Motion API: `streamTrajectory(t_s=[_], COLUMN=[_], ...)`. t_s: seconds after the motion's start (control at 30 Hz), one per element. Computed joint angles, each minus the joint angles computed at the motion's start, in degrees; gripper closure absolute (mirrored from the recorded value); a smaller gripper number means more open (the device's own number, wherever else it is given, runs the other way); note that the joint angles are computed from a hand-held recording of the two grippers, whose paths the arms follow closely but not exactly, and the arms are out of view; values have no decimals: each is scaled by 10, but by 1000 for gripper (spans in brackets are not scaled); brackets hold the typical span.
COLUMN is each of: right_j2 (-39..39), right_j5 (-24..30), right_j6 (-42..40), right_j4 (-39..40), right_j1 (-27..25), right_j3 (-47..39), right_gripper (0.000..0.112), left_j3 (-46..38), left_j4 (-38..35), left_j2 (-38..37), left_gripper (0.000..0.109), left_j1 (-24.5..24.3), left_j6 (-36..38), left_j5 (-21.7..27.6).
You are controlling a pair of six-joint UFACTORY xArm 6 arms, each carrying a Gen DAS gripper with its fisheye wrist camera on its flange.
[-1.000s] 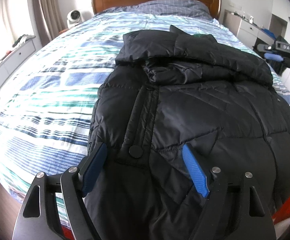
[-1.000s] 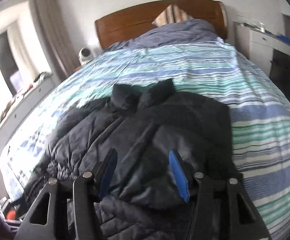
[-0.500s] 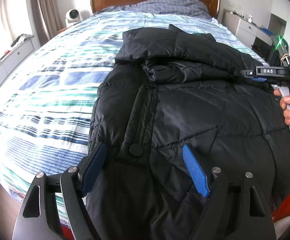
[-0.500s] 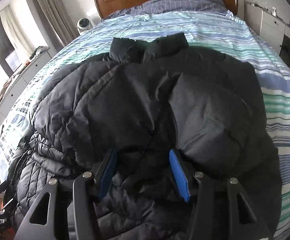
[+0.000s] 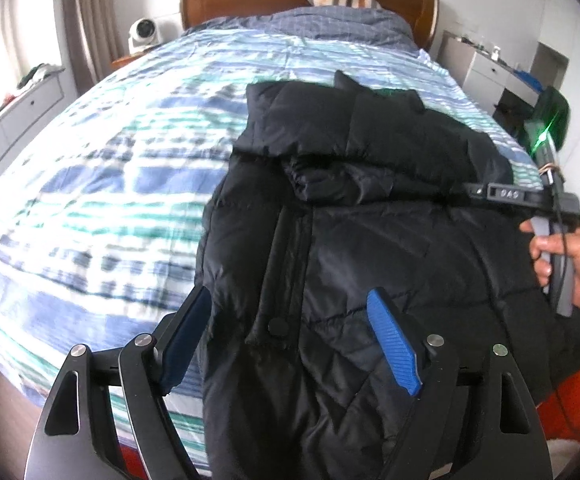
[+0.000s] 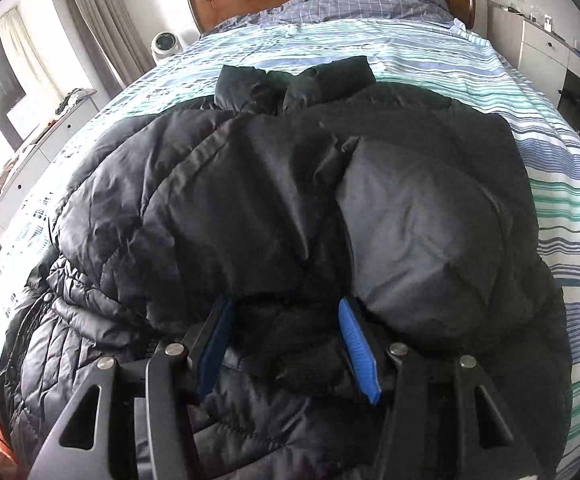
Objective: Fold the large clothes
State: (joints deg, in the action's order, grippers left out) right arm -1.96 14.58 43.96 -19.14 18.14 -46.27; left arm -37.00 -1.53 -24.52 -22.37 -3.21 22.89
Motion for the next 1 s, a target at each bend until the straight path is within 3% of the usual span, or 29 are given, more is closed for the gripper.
streamTrajectory(t_s=[0.1,0.23,0.37,0.53,0.67,0.73,0.9,1.0], right_j2=[0,2,1,1,2,2,2,5], right_j5=[-1,-1,-2,-6,-14,-20,-33,-32], right_j6=[0,3,4,1,-8,-19,-28,-14], right_j4=[1,-2,-4,0,12,22,33,17], right_j1=[0,-1,-1,-1,-1,-3,-4,-6], right_j3=[0,-1,0,3,6,10,17,15], right_gripper=[57,57,57,57,57,57,57,57], left_j3=[-38,-111,-220,-389,-474,-505,-535,-549], left_j4=[-25,-72,-94,-56,-7,-13,-124,-112], left_j2=[8,42,132,311,425,475,532,541], left_gripper=[26,18,14,14,14,14,9,8], left_j1=[5,15,19,14,4,-2,10,10], left_j6=[44,97,127,79,24,33,65,67], left_j5=[17,19,13,24,42,80,113,131])
